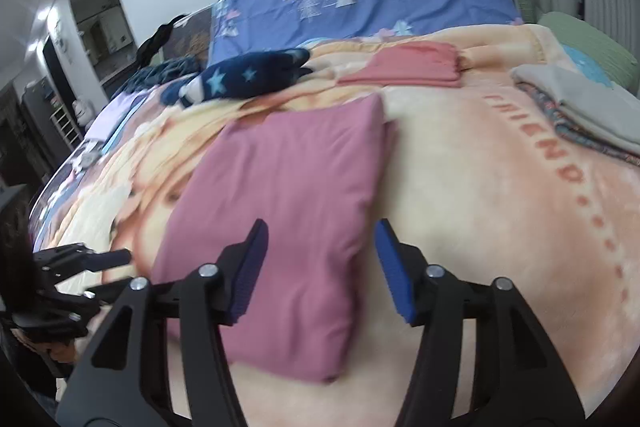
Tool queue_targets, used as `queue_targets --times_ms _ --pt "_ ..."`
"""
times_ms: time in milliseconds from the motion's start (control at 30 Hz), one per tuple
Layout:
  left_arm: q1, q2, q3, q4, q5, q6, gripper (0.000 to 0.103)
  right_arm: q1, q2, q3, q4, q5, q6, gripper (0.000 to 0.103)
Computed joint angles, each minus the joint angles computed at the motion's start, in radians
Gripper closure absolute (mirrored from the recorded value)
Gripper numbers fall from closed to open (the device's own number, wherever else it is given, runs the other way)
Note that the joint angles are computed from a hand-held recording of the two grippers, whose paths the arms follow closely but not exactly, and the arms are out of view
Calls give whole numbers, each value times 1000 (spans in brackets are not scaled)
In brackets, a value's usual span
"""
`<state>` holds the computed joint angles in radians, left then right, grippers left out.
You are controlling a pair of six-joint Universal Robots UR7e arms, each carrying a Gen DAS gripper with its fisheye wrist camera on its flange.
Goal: Fold small clothes
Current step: 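Grasp the folded pink shirt's edge with both grippers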
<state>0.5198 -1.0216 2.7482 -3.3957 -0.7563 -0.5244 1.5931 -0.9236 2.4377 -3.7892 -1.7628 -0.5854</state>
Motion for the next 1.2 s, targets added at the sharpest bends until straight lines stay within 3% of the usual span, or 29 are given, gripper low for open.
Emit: queue_targets --times_ms 100,200,367,467,667,733,833,1200 --pt "85 5 -74 -15 -17 100 54 -13 -10 -58 114 23 43 44" --pt "196 20 -160 28 -31 145 46 -22 6 -118 197 15 92 43" --pt "367 31 -250 -8 -221 230 44 -67 21 -180 331 46 144 42" --pt "419 41 -293 10 -284 251 42 -86 29 -207 391 86 146 37" --pt "476 69 -376 54 -348 304 39 -92 42 -275 492 129 136 39" --pt "496 85 -393 35 -372 335 35 -95 62 -291 468 141 137 48" --pt "519 102 -384 -31 -410 392 33 -115 78 -288 430 181 133 51" --pt "512 121 -349 -131 -409 424 29 -148 52 -240 404 257 89 53"
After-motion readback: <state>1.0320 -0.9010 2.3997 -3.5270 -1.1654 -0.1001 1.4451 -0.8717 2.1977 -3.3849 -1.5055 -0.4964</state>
